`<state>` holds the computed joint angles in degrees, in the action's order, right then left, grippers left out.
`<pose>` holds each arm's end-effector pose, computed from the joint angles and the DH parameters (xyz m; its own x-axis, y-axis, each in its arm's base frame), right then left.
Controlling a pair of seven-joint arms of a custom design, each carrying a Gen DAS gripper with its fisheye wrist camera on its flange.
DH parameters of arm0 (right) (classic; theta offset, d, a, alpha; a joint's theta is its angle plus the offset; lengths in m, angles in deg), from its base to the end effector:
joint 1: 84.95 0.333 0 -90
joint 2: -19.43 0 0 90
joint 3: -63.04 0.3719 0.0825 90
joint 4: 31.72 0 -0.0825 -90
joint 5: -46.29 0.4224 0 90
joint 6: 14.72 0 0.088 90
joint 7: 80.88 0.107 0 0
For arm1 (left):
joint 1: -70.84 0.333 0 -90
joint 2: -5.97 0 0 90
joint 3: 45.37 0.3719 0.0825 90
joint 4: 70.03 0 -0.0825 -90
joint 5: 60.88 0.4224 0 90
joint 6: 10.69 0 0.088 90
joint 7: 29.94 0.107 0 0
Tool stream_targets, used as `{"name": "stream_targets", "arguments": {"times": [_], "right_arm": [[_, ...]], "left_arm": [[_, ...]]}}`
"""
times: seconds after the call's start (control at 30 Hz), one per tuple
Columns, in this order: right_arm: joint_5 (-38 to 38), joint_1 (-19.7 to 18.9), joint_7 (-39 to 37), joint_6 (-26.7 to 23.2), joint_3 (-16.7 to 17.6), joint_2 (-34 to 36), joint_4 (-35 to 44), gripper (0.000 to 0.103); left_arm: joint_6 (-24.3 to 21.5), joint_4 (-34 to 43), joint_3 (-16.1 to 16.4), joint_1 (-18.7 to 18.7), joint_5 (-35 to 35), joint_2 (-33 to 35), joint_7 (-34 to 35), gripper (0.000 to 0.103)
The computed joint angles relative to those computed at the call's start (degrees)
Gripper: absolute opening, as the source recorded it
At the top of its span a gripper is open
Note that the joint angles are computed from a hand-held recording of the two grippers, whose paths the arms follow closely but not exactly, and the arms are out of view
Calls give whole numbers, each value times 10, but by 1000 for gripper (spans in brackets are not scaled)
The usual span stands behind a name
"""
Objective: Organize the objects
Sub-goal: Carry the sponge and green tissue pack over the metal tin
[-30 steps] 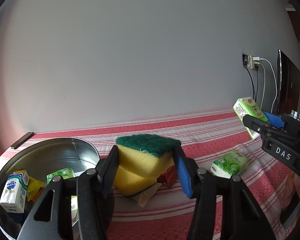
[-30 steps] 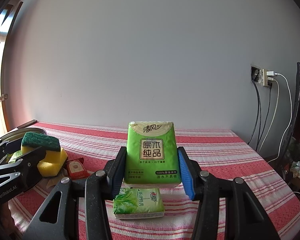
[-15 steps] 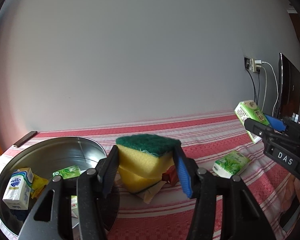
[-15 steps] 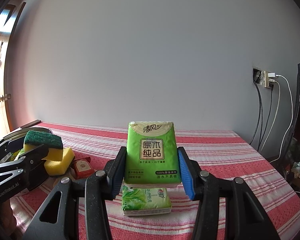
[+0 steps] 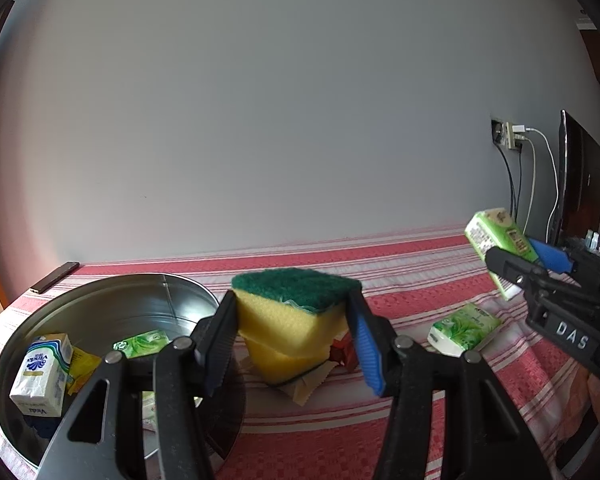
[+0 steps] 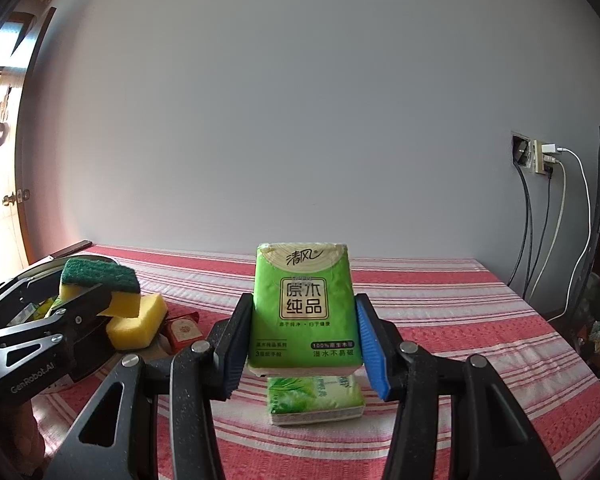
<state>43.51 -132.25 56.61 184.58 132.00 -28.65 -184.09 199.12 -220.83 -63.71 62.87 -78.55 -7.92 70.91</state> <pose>0.4009 0.2424 0.4779 -0.0254 -0.9995 0.0163 -0.2728 -0.0087 -0.9620 0.4304 -0.1790 0.5072 -0.2771 -0.9597 -0.0475 -0.2845 0.1292 -0.9499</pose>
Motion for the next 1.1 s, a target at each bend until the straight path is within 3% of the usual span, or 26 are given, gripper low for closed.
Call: {"name": "stream_targets", "arguments": {"times": [0.2,0.6,0.8,1.1], "right_arm": [[-5,0,2,-9,7,0,11,52],[-9,-4,11,1,16,8,20,52],[-8,-10,5,19,24,41,29,52],[-11,-14,-19,17,41,65,61,52]], "left_arm": [[3,-8,17,-6,24,-6,-28,54],[39,-27,-7,14,-12,-17,-6,54],[31,-42,30,-2,35,-41,-40,54],[0,-54,68,12,93,-72,-101,54]]}}
